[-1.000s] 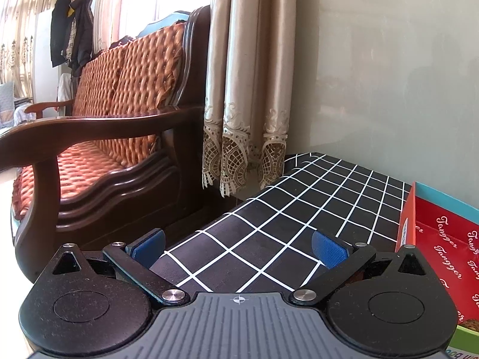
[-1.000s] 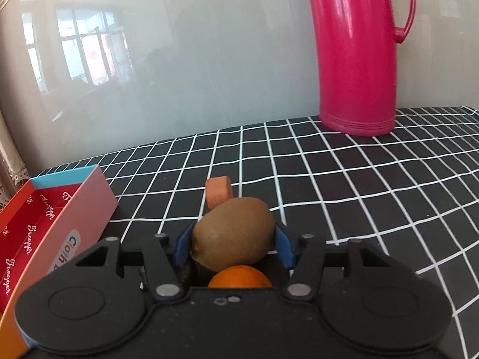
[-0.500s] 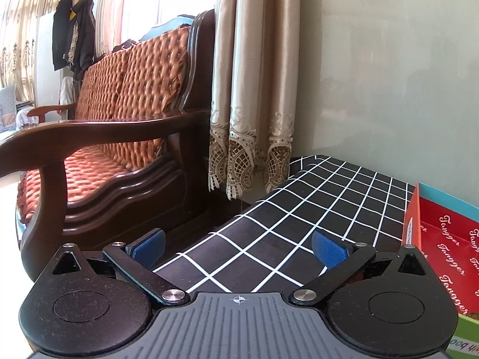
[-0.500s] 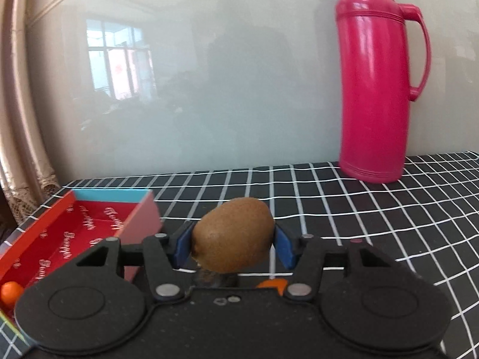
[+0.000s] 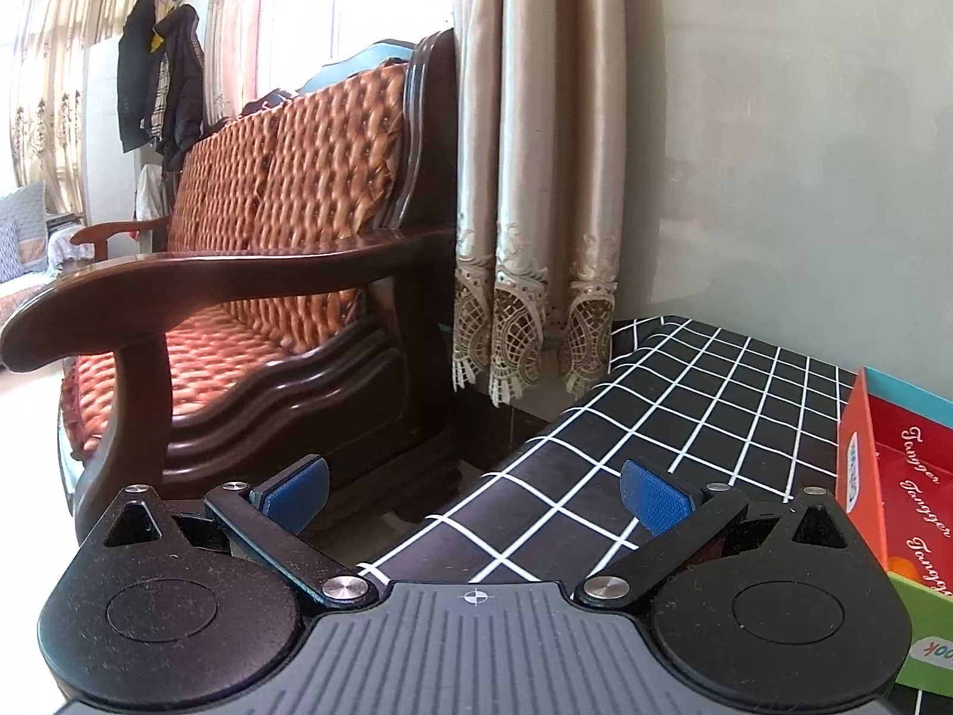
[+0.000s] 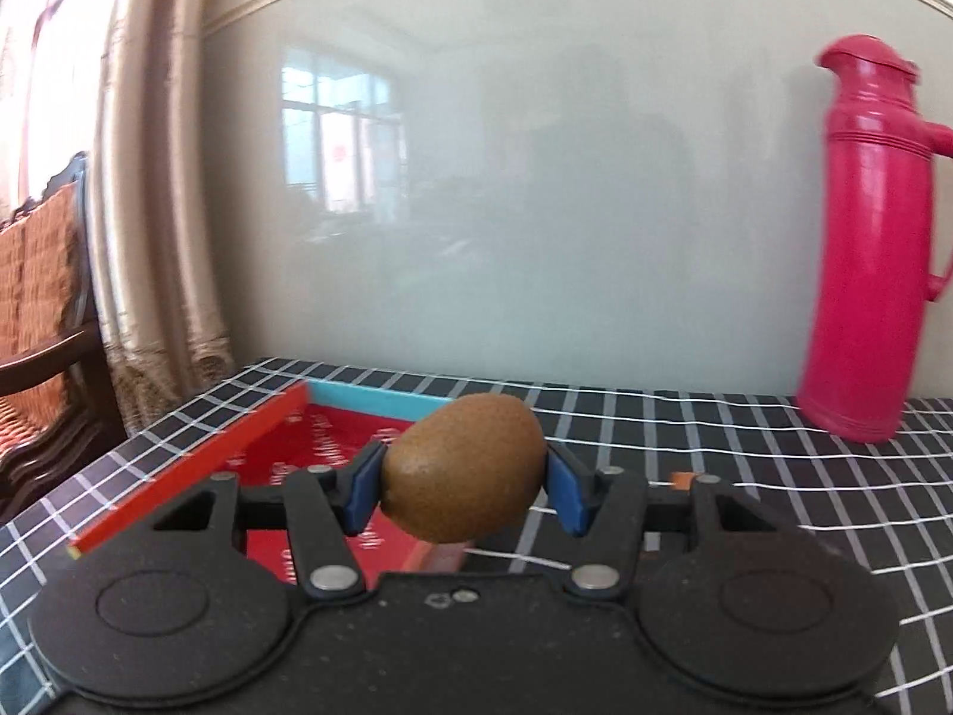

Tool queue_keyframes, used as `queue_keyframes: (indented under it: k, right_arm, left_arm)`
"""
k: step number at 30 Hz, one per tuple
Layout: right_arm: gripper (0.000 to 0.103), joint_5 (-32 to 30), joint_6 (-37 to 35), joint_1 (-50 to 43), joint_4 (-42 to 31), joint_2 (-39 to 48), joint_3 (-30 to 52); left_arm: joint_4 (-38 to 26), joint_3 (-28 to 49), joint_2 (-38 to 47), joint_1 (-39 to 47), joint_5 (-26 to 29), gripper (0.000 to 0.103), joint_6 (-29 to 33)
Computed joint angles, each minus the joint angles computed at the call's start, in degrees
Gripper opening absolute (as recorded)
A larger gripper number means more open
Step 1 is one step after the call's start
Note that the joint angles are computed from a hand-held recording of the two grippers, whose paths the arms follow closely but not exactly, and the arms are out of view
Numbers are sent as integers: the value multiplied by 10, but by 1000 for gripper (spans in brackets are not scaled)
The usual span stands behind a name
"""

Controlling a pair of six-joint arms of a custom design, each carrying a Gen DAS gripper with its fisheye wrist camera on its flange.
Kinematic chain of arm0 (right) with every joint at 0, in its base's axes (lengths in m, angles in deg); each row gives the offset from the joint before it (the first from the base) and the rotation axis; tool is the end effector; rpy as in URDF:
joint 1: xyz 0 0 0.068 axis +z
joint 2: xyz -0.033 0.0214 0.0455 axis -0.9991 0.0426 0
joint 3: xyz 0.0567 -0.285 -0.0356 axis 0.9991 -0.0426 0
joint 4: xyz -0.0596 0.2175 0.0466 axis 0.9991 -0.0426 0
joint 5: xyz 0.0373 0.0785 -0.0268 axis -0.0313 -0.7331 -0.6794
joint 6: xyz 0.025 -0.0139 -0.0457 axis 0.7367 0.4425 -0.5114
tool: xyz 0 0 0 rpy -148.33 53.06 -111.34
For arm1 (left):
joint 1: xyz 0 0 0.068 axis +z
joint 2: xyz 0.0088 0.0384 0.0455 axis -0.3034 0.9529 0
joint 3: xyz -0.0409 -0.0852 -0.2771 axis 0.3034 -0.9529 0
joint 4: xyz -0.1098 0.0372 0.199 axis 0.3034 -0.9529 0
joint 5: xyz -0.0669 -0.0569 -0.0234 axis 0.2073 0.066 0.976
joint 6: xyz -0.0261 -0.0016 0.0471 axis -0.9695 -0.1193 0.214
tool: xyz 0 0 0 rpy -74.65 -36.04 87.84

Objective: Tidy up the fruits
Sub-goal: 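Carry the kiwi over the red box and open the right gripper, then move the left gripper toward a mandarin orange beside the box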

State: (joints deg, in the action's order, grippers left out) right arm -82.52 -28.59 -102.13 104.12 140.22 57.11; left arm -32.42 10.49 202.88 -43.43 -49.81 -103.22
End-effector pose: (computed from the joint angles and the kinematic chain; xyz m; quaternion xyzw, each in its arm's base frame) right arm 0.3715 -0.0746 0.0686 -0.1510 0.8088 0.1431 0.5501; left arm 0.2704 -0.0963 0.0520 -0.3294 0.7751 0.2198 0.4924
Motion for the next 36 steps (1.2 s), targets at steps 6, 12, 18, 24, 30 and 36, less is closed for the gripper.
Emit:
queue_keyframes:
  k: [6, 12, 18, 24, 30, 36]
  right_arm:
    - [56, 24, -13, 42, -2, 9, -12]
    - [64, 46, -13, 46, 51, 18, -35]
    - [83, 46, 117, -31, 186, 30, -46]
    - [87, 50, 220, -116, 84, 30, 42]
    - [92, 44, 240, -169, 6, 44, 104]
    - [93, 36, 227, -194, -12, 55, 130]
  left_arm:
    - [19, -24, -7, 8, 0, 103, 4]
    - [41, -41, -9, 19, 6, 103, 7]
    - [49, -37, -9, 11, 4, 103, 12]
    - [40, -10, -8, -17, 2, 103, 28]
    - [20, 37, -1, -54, 1, 103, 46]
    - [2, 93, 14, -89, 7, 103, 67]
